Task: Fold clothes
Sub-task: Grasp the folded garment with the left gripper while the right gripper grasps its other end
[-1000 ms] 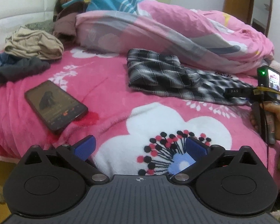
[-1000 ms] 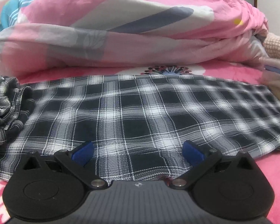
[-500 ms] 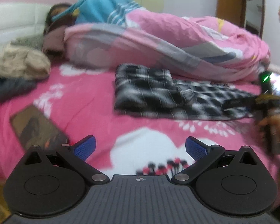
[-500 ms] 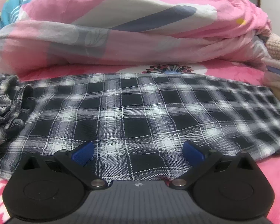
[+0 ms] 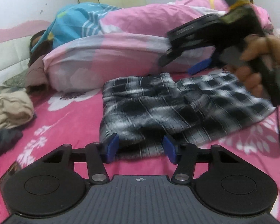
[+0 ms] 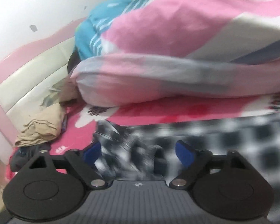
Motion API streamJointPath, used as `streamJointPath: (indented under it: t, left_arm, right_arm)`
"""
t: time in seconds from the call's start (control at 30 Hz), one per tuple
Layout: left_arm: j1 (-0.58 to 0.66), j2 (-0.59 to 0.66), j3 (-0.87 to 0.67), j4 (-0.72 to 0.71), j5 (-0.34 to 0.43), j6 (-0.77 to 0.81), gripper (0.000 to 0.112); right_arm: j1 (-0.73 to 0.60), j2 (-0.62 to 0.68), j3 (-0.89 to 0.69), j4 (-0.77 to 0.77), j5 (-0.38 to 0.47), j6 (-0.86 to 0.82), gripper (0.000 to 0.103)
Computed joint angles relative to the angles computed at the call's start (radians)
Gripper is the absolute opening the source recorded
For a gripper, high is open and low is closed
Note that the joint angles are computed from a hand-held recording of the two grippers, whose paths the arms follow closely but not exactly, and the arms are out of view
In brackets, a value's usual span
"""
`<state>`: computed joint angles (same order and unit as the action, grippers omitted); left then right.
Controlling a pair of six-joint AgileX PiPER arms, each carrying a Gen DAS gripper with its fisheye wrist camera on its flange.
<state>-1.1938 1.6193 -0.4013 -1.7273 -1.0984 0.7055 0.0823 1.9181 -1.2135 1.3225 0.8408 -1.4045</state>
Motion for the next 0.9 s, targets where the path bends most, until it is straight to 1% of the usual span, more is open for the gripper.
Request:
streamJointPath:
  t: [0.1,0.17,0.2,0.23,0.27,0.3,0.4,0.47,0.5,0.53,0.57,0.6,0.63,0.7,0.77,0.8,0.83,0.9]
  left_arm:
    - [0.059,0.033,-0.006,0.057,0.031,0.026,0.05]
    - [0.083,0.046,-0.005,0.083,0.058,0.032,0.044]
    - [0.09,0.05,0.001,0.1,0.071,0.02,0.041]
    - [0.093,0.052,0.008,0.116,0.08,0.0,0.039]
    - [0.096,0.054,0.015,0.133,0.09,-0.02,0.038]
    - [0.097,0.061,0.018,0.145,0.092,-0.035,0.037]
    - [0.1,0.081,0.024,0.175,0.09,-0.069,0.037]
    - [0.11,0.087,0.028,0.192,0.095,-0.086,0.037]
    - [0.116,0.087,0.031,0.201,0.099,-0.093,0.037]
    - [0.118,0.089,0.034,0.209,0.101,-0.104,0.037]
    - [0.121,0.089,0.036,0.215,0.103,-0.11,0.037]
    - [0.124,0.089,0.038,0.22,0.106,-0.116,0.037]
    - [0.126,0.089,0.04,0.226,0.108,-0.123,0.037]
    - [0.131,0.09,0.045,0.238,0.111,-0.136,0.037]
    - [0.134,0.089,0.052,0.254,0.11,-0.158,0.037]
    - [0.133,0.086,0.057,0.259,0.11,-0.167,0.037]
    - [0.132,0.083,0.062,0.263,0.11,-0.176,0.037]
    - [0.129,0.074,0.071,0.269,0.111,-0.186,0.037]
  right_arm:
    - [0.065,0.099,-0.151,-0.133,-0.007,0.175,0.075]
    - [0.101,0.111,-0.164,-0.183,-0.065,0.189,0.065]
    - [0.101,0.107,-0.159,-0.176,-0.066,0.169,0.046]
    - [0.097,0.101,-0.153,-0.163,-0.061,0.145,0.021]
    - [0.093,0.095,-0.147,-0.15,-0.056,0.12,0.011]
    - [0.077,0.091,-0.148,-0.136,-0.025,0.115,0.009]
    - [0.076,0.088,-0.151,-0.157,-0.016,0.135,0.009]
    - [0.077,0.086,-0.153,-0.174,-0.014,0.149,0.012]
    - [0.077,0.085,-0.154,-0.182,-0.013,0.156,0.017]
    - [0.081,0.088,-0.155,-0.184,-0.011,0.156,0.026]
    - [0.082,0.088,-0.153,-0.185,-0.005,0.146,0.031]
    - [0.087,0.087,-0.147,-0.186,-0.005,0.139,0.042]
    - [0.093,0.085,-0.142,-0.187,-0.006,0.132,0.045]
    - [0.107,0.086,-0.133,-0.2,-0.03,0.131,0.045]
    - [0.117,0.087,-0.123,-0.205,-0.05,0.122,0.04]
    - [0.115,0.09,-0.126,-0.209,-0.044,0.127,0.029]
    - [0.114,0.095,-0.131,-0.214,-0.034,0.134,0.01]
    - [0.096,0.094,-0.149,-0.211,0.022,0.195,0.009]
